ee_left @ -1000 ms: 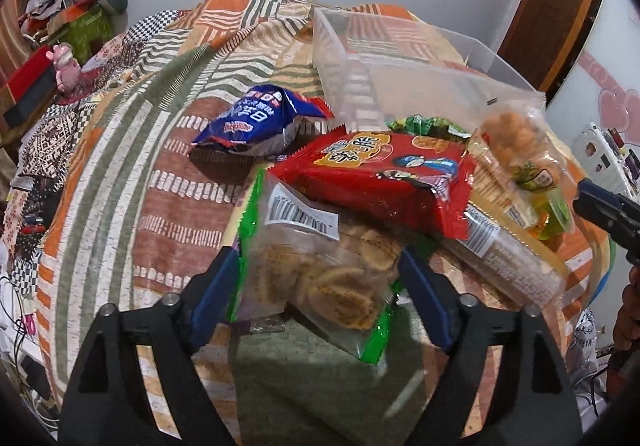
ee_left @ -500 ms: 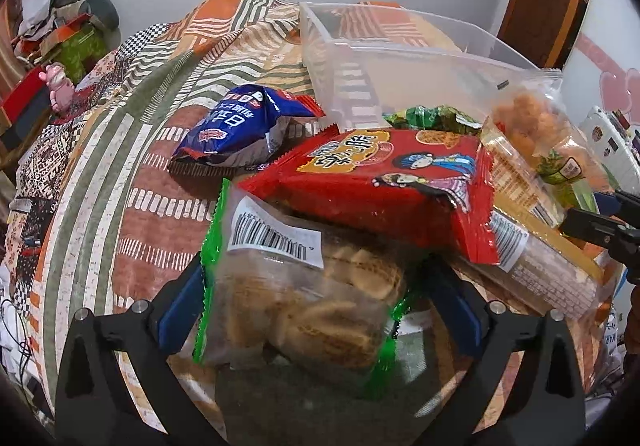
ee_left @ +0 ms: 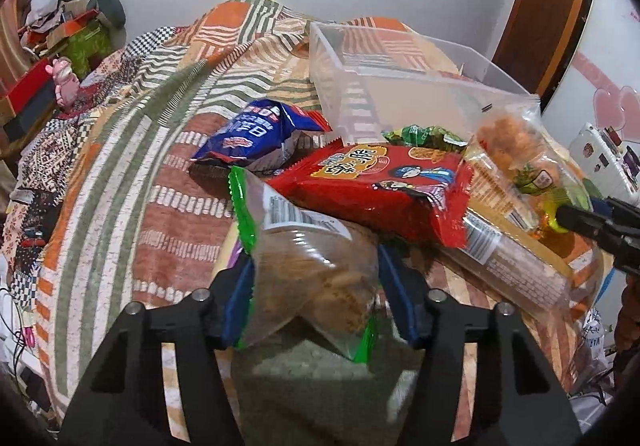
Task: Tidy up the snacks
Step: 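Carry cookie bag into clear box with left tool while right tool places jelly cup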
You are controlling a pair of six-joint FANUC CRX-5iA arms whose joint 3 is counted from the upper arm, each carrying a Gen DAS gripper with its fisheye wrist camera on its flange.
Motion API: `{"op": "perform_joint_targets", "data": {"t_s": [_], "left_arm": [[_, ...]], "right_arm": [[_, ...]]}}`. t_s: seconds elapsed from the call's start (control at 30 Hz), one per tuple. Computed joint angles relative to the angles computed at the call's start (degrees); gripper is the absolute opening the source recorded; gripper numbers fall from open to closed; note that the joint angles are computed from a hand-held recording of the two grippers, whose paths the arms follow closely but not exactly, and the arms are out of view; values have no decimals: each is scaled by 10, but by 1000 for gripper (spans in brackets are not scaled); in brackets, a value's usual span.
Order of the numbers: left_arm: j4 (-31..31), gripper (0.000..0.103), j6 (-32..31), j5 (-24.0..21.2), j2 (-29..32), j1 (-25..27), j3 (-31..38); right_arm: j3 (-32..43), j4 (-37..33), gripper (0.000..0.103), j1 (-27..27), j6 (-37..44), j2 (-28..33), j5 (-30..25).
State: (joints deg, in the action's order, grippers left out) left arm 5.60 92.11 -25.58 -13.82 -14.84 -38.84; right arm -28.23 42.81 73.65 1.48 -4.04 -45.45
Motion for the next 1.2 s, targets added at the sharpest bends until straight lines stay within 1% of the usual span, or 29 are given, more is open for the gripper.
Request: {"op": "perform_joint_targets", "data": {"t_s": [0.1, 0.17, 0.3, 0.4, 0.5, 0.63, 0.83, 1.03, 1.2], "left_arm": [[-4, 49, 7, -6, -18, -1, -5], [-11, 49, 15, -13, -31, 0, -6], [-48, 49, 50, -28, -57, -6, 1], [-55, 49, 57, -37, -79, -6, 2], [-71, 49, 70, -40, -95, -8, 10], [-87, 49, 79, -34, -101, -14, 30], [-110, 49, 95, -14, -81, -33, 69], [-87, 49, 77, 19, -43, -37, 99], [-81, 49, 67, 38, -4, -42, 131]], "right_arm": [[-4, 22, 52, 6, -17, -8, -13], [-6, 35, 52, 8, -27, -13, -19], [-10, 61, 52, 13, -44, -20, -32], [-12, 77, 52, 15, -53, -25, -40], [-14, 96, 52, 14, -62, -29, -47], [-11, 124, 52, 12, -68, -31, -57], [-2, 163, 52, -2, -69, -25, -59], [7, 188, 52, -23, -66, -11, -49], [15, 201, 52, -46, -74, 3, -32]]}}
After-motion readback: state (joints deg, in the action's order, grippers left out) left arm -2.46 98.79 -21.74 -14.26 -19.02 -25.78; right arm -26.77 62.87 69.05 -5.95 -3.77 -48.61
